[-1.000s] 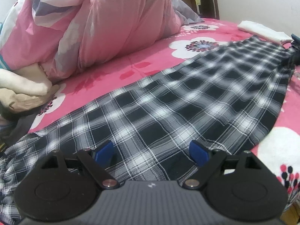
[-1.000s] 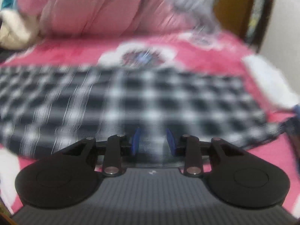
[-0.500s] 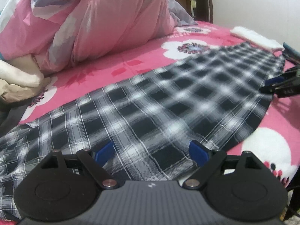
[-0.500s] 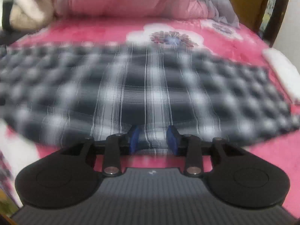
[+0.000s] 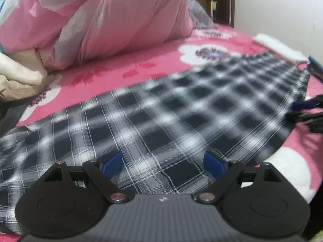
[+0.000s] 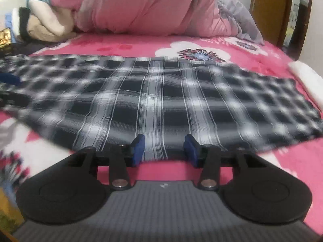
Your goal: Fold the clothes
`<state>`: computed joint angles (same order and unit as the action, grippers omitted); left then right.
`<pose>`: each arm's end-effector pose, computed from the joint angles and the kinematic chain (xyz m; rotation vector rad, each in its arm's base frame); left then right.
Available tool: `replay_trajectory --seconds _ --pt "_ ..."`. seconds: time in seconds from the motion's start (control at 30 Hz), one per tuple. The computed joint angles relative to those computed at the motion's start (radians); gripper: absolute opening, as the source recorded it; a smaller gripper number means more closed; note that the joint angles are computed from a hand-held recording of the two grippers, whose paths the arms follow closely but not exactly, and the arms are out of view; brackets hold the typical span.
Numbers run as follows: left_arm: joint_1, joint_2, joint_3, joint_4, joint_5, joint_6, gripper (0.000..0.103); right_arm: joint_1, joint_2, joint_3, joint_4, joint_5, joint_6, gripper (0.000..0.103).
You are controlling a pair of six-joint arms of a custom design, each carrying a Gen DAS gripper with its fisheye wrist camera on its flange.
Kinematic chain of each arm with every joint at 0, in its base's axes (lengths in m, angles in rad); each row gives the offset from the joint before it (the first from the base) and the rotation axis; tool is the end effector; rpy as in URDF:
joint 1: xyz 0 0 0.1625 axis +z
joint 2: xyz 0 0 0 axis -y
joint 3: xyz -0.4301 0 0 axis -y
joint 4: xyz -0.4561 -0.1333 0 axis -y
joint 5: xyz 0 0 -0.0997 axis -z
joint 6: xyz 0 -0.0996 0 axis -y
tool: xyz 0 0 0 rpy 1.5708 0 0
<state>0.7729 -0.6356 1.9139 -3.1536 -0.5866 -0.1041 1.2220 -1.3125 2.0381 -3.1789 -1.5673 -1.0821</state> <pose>-0.2709 -0.5662 -0.0416 0.5892 2.1726 -0.8341 -0.0765 -0.6014 0.2894 0.8715 -2.2638 0.8676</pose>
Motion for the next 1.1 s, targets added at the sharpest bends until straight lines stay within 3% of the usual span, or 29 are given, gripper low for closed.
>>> replay_trajectory --seconds 0.13,0.2,0.27,0.37,0.43,0.53,0.63,0.73,0.93,1.0,1.1 --pt "0.003 0.001 -0.007 0.032 -0.002 -0.003 0.090 -0.026 -0.067 -0.049 0.052 0.041 0.015 0.045" --pt "0.003 0.000 -0.006 0.047 0.002 -0.027 0.090 -0.029 -0.032 -0.119 -0.013 0.027 0.051 0.045" --pt "0.001 0.000 -0.005 0.058 0.007 -0.050 0.091 -0.025 0.055 -0.260 -0.022 -0.009 0.142 0.045" --pt "-0.003 0.002 -0.002 0.064 0.016 -0.069 0.091 -0.030 0.187 -0.416 -0.100 -0.133 0.170 0.045" --pt "-0.001 -0.001 0.000 0.062 0.012 -0.073 0.091 -0.061 0.217 -0.455 -0.087 -0.188 0.228 0.047" --pt "0.005 -0.007 0.004 0.054 -0.003 -0.073 0.092 -0.105 0.140 -0.373 -0.100 -0.109 0.362 0.050" --pt "0.011 -0.013 0.007 0.048 -0.019 -0.069 0.092 -0.115 0.063 -0.289 -0.109 -0.135 0.387 0.050" --pt "0.012 -0.017 0.007 0.050 -0.024 -0.075 0.092 -0.105 0.028 -0.269 -0.130 -0.101 0.394 0.050" --pt "0.009 -0.026 0.012 0.070 -0.009 -0.138 0.092 -0.094 0.158 -0.493 0.016 -0.027 0.402 0.050" --pt "0.010 -0.028 0.016 0.060 -0.011 -0.147 0.092 -0.111 0.183 -0.536 0.085 -0.055 0.452 0.048" --pt "0.012 -0.027 0.023 0.037 -0.015 -0.142 0.092 -0.168 0.132 -0.479 0.072 0.022 0.570 0.043"
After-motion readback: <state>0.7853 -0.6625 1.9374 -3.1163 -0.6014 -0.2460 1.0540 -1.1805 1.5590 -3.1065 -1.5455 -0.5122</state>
